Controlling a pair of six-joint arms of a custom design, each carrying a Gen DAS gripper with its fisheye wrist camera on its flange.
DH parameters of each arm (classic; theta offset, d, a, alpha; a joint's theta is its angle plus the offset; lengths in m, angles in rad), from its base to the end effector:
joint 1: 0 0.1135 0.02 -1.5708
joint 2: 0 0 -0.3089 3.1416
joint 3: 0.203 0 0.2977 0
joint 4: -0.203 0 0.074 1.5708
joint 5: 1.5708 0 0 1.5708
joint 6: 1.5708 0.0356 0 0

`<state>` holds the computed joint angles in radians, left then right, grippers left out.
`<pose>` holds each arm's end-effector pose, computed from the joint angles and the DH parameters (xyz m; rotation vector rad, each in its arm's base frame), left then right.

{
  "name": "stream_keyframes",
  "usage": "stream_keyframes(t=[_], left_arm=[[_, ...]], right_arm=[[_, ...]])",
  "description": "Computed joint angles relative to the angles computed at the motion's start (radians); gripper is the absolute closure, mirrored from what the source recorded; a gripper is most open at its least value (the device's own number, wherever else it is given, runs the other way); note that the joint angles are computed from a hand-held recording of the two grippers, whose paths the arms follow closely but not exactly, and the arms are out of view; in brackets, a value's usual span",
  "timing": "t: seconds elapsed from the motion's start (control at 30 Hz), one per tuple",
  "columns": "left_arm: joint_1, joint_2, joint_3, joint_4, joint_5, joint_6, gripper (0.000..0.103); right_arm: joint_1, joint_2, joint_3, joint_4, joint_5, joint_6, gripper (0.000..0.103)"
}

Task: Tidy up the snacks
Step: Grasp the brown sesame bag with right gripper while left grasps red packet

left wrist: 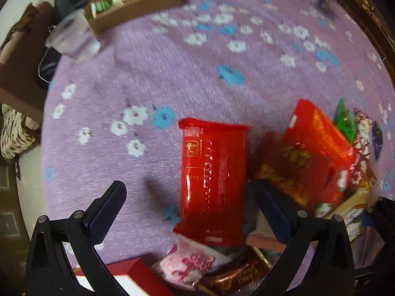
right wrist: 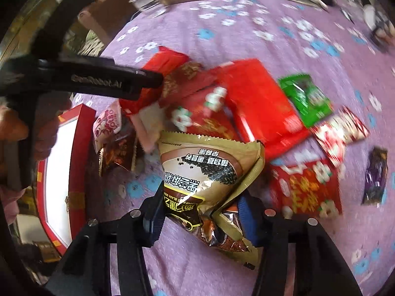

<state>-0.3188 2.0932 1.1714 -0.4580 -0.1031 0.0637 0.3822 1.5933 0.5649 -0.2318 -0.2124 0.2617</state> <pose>0.3990 -0.1278 0.0777 0.5441 2.8862 0.1145 0.2404 0.1047 0.1000 -0.2216 2.8745 0.4343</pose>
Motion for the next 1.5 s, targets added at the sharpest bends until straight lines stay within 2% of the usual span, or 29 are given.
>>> stream_keyframes(t=[0.07, 0.17, 0.3, 0.4, 0.43, 0.47, 0.53, 0.57, 0.63, 0.7, 0.73, 0.77, 0.83, 0.87, 1.03, 1.2, 1.3, 1.37, 1.4, 1.5], left_arm=[[0.002, 0.037, 0.021, -0.017, 0.024, 0.009, 0.000], [0.034, 0.043, 0.018, 0.006, 0.108, -0.028, 0.000], [0.027, 0.026, -0.012, 0.051, 0.099, -0.048, 0.000], [0.021, 0.000, -0.040, 0.067, 0.099, -0.064, 0.008], [0.011, -0.015, -0.058, 0.079, 0.098, -0.071, 0.017], [-0.003, -0.033, -0.072, 0.086, 0.097, -0.078, 0.035], [-0.013, -0.063, -0.096, 0.093, 0.095, -0.079, 0.055], [-0.024, -0.057, -0.087, 0.086, 0.092, -0.089, 0.055], [-0.031, -0.064, -0.100, 0.104, 0.092, -0.103, 0.055], [-0.034, -0.067, -0.101, 0.102, 0.100, -0.117, 0.049], [-0.031, -0.063, -0.094, 0.090, 0.094, -0.112, 0.043], [-0.028, -0.043, -0.071, 0.073, 0.077, -0.108, 0.026], [-0.018, -0.002, -0.029, 0.030, 0.048, -0.138, 0.006], [-0.006, 0.008, -0.021, 0.024, 0.065, -0.153, 0.001], [-0.026, -0.012, -0.071, 0.098, 0.039, -0.184, 0.000], [-0.034, -0.023, -0.087, 0.106, 0.046, -0.241, 0.001], [-0.067, -0.067, -0.121, 0.122, 0.043, -0.240, 0.020], [-0.097, -0.099, -0.143, 0.133, 0.044, -0.210, 0.051], [-0.108, -0.106, -0.148, 0.136, 0.047, -0.204, 0.058], [-0.120, -0.116, -0.166, 0.156, 0.054, -0.232, 0.059]], right_arm=[[-0.033, -0.035, -0.026, -0.015, -0.011, 0.007, 0.050], [-0.076, -0.094, -0.070, -0.044, -0.031, 0.014, 0.050], [-0.133, -0.145, -0.111, -0.065, -0.062, 0.001, 0.050], [-0.144, -0.171, -0.131, -0.068, -0.071, -0.003, 0.050], [-0.146, -0.179, -0.136, -0.071, -0.073, -0.003, 0.050], [-0.162, -0.195, -0.146, -0.077, -0.079, -0.017, 0.050], [-0.164, -0.194, -0.154, -0.067, -0.083, -0.017, 0.050], [-0.167, -0.198, -0.155, -0.071, -0.085, -0.019, 0.050], [-0.171, -0.227, -0.171, -0.085, -0.084, -0.027, 0.050], [-0.166, -0.246, -0.183, -0.092, -0.081, -0.029, 0.049], [-0.165, -0.258, -0.188, -0.102, -0.080, -0.033, 0.049], [-0.148, -0.239, -0.187, -0.080, -0.074, -0.022, 0.049], [-0.142, -0.252, -0.195, -0.087, -0.072, -0.027, 0.048], [-0.143, -0.263, -0.202, -0.092, -0.074, -0.030, 0.048], [-0.176, -0.338, -0.264, -0.097, -0.108, -0.045, 0.048], [-0.208, -0.341, -0.279, -0.091, -0.133, -0.065, 0.048], [-0.223, -0.350, -0.282, -0.100, -0.140, -0.081, 0.048], [-0.217, -0.340, -0.276, -0.093, -0.139, -0.073, 0.048], [-0.200, -0.331, -0.276, -0.079, -0.132, -0.056, 0.048], [-0.201, -0.337, -0.275, -0.089, -0.128, -0.063, 0.048]])
